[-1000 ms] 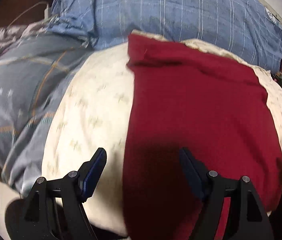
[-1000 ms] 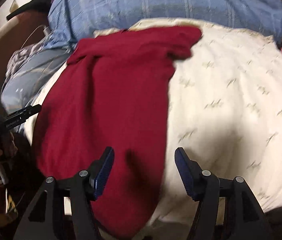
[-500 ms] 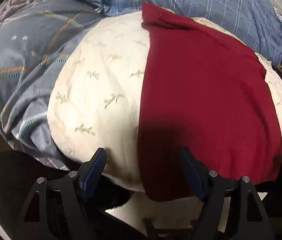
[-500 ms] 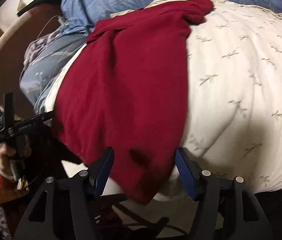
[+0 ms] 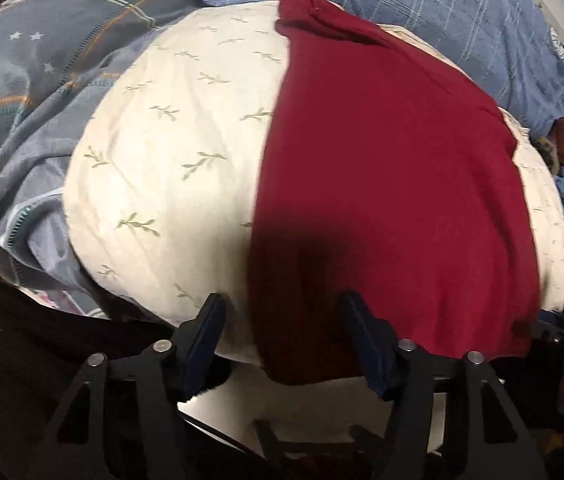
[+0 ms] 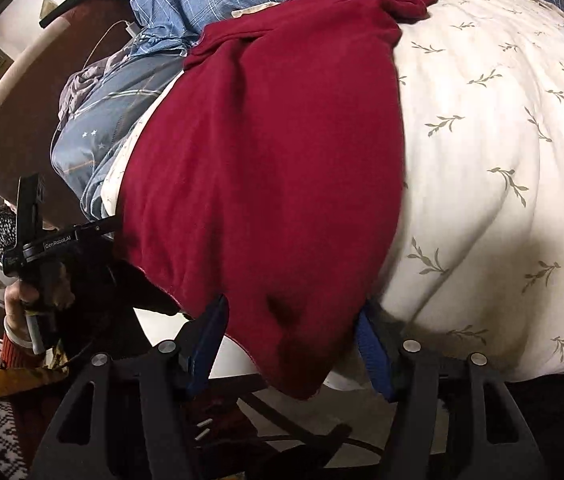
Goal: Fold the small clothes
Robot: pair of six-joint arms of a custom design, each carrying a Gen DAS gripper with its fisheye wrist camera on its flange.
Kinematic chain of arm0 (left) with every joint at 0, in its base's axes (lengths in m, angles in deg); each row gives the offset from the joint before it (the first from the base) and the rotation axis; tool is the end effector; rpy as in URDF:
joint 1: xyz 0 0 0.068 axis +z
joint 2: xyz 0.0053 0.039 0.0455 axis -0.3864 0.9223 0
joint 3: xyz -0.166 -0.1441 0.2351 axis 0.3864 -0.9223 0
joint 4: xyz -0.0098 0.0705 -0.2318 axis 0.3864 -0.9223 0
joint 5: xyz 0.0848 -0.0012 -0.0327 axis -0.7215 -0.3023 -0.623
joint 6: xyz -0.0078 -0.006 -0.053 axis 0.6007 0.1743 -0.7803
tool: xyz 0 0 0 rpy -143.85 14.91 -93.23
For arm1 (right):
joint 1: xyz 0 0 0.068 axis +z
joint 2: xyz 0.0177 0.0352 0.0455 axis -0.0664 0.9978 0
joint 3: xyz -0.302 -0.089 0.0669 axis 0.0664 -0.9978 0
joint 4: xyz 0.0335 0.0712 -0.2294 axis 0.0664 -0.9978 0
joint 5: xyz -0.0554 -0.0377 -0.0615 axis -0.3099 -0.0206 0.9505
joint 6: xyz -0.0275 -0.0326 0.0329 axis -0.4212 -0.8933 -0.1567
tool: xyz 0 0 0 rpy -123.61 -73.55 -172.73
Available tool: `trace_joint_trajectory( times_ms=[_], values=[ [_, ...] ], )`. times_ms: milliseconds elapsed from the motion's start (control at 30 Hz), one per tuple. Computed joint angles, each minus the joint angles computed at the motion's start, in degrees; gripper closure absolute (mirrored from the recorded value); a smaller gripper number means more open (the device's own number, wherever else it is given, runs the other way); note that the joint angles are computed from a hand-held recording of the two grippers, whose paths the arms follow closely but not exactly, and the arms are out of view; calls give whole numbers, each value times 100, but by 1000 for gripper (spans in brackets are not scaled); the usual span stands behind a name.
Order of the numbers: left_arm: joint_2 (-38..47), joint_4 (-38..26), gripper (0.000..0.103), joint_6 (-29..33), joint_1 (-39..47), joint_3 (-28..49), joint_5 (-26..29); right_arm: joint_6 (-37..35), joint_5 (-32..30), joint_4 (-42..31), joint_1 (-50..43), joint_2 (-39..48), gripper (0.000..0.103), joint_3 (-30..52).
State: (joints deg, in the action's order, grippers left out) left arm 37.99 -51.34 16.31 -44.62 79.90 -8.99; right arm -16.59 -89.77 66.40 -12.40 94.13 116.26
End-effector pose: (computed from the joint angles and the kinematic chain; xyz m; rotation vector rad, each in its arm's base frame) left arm 0.2069 -0.0797 0.1713 -0.5445 2.6003 -0.2812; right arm 0.2604 -0.0213 0.1166 -0.3365 2.6579 0.6074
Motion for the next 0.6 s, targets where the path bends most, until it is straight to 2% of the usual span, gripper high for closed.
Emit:
trace_joint_trajectory(
  times_ms=[100, 167, 233, 300, 367, 533, 600],
  values=[
    [184, 118, 43, 146, 113, -8, 168, -83, -103, -96, -76, 90, 45, 47],
    [295, 208, 47, 203, 229, -39, 334, -31, -77, -144, -64, 177, 50, 98],
    [295, 307, 55, 214, 309, -70, 510, -107, -57, -256, -17, 170, 55, 100],
    [296, 372, 55, 263, 359, -65, 574, -290, -80, -391, 49, 107, 60, 107],
    [419, 662, 56, 272, 388, -135, 495, -365, -8, -385, 161, 65, 60, 105],
    [504, 684, 57, 170, 227, -83, 397, -237, -46, -339, 103, 290, 62, 176],
    [576, 775, 56, 177, 239, -104, 393, -163, -130, -223, 43, 372, 58, 150]
  ],
)
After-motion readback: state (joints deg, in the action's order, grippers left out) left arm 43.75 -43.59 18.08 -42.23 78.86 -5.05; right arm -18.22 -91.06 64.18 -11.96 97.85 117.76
